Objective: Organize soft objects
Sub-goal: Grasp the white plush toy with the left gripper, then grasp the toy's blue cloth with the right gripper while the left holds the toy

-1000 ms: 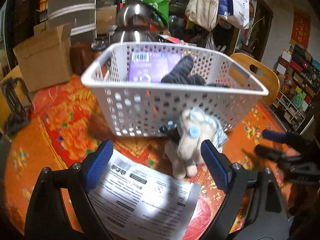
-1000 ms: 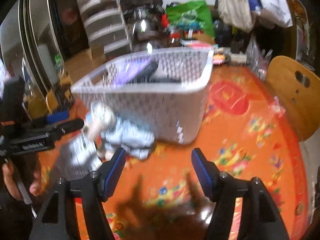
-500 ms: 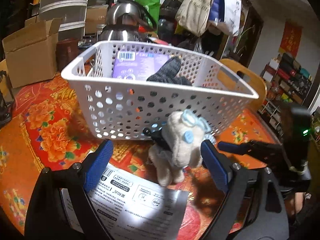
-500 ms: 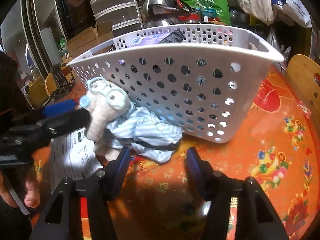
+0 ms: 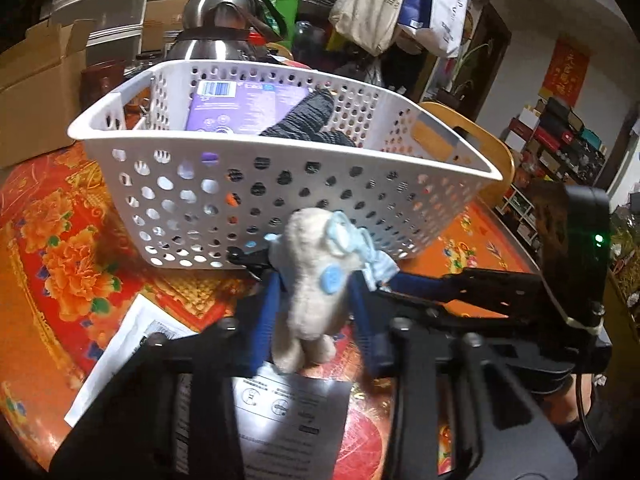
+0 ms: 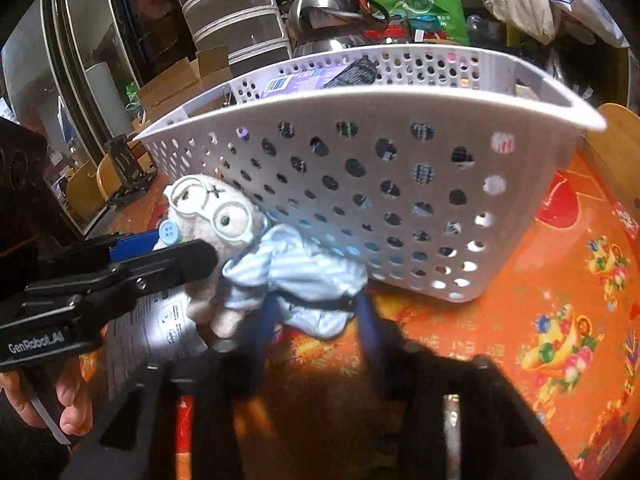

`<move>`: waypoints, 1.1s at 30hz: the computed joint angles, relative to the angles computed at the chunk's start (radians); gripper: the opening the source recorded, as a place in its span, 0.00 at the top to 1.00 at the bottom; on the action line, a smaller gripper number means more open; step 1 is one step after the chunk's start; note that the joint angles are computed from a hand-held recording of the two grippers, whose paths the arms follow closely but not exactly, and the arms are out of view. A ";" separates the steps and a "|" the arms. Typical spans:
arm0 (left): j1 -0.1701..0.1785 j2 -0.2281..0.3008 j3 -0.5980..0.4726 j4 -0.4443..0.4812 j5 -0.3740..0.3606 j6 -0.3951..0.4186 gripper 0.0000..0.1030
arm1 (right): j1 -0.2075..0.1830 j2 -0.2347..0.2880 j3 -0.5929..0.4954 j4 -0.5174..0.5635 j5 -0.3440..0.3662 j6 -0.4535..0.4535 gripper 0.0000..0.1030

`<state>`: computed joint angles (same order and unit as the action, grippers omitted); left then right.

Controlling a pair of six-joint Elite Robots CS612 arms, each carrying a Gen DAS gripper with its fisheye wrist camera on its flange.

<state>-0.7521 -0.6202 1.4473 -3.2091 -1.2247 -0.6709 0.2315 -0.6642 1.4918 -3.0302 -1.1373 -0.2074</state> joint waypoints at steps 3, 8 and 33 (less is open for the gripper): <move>-0.005 0.001 -0.002 0.002 0.005 0.013 0.78 | 0.001 0.001 -0.001 0.002 -0.003 0.004 0.91; -0.004 -0.005 0.021 -0.030 -0.009 0.005 0.80 | 0.000 -0.005 0.015 -0.023 0.002 -0.006 0.96; -0.005 -0.037 0.109 0.039 -0.076 -0.047 0.84 | 0.005 -0.022 0.013 -0.056 0.085 0.150 0.54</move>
<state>-0.7568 -0.6576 1.5560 -3.1702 -1.3003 -0.7180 0.2360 -0.6858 1.5047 -3.0867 -1.0522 -0.0574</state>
